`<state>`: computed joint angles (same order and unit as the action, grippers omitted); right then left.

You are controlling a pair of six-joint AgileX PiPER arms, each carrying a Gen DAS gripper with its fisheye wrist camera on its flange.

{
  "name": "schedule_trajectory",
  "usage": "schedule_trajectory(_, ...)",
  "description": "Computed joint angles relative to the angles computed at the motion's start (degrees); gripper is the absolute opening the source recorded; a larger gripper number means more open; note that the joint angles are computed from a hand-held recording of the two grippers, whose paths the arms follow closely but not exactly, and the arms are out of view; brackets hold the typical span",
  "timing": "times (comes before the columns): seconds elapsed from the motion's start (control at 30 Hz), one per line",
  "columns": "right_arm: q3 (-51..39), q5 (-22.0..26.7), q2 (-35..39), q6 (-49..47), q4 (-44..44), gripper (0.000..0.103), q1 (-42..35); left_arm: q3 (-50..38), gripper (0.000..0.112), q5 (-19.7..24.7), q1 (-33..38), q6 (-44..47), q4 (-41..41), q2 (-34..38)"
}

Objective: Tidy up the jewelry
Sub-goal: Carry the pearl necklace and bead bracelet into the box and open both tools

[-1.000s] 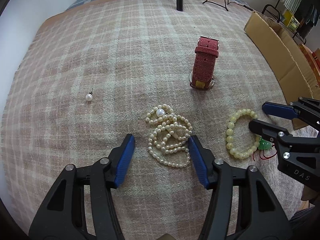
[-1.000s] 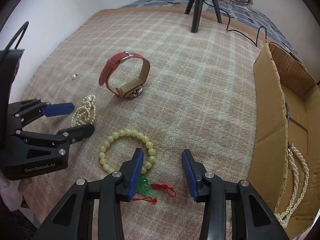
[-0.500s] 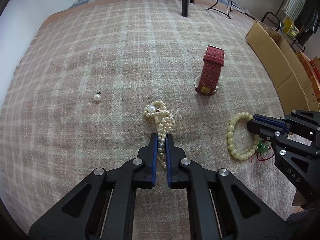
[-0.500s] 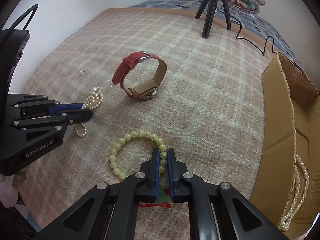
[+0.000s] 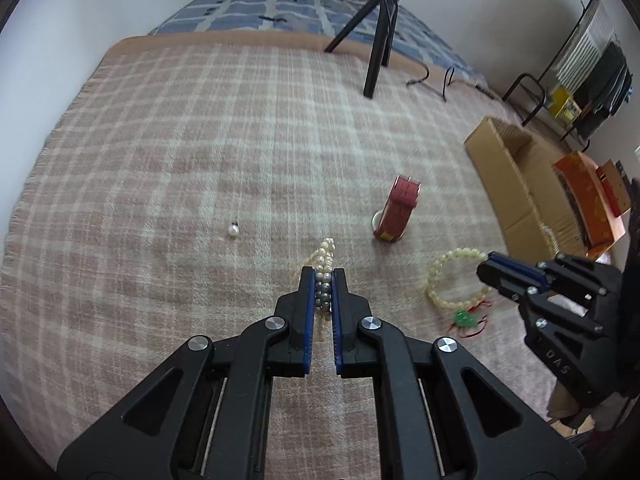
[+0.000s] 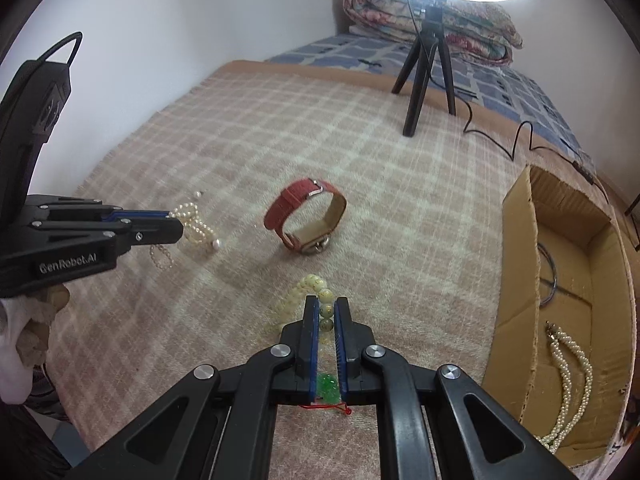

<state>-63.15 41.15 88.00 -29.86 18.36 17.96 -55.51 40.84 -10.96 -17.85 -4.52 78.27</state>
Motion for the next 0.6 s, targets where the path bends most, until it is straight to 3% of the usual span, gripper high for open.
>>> schedule_trajectory(0.3, -0.5, 0.3, -2.7, -1.4, 2.3, 0.005, -1.2, -3.8, 0.005, 2.1, 4.3, 3.9, -4.6, -3.1)
schedule_trajectory(0.6, -2.4, 2.8, -6.4, -4.4, 7.3, 0.005, -4.4, -6.8, 0.005, 2.7, 2.0, 2.1, -3.9, -3.9)
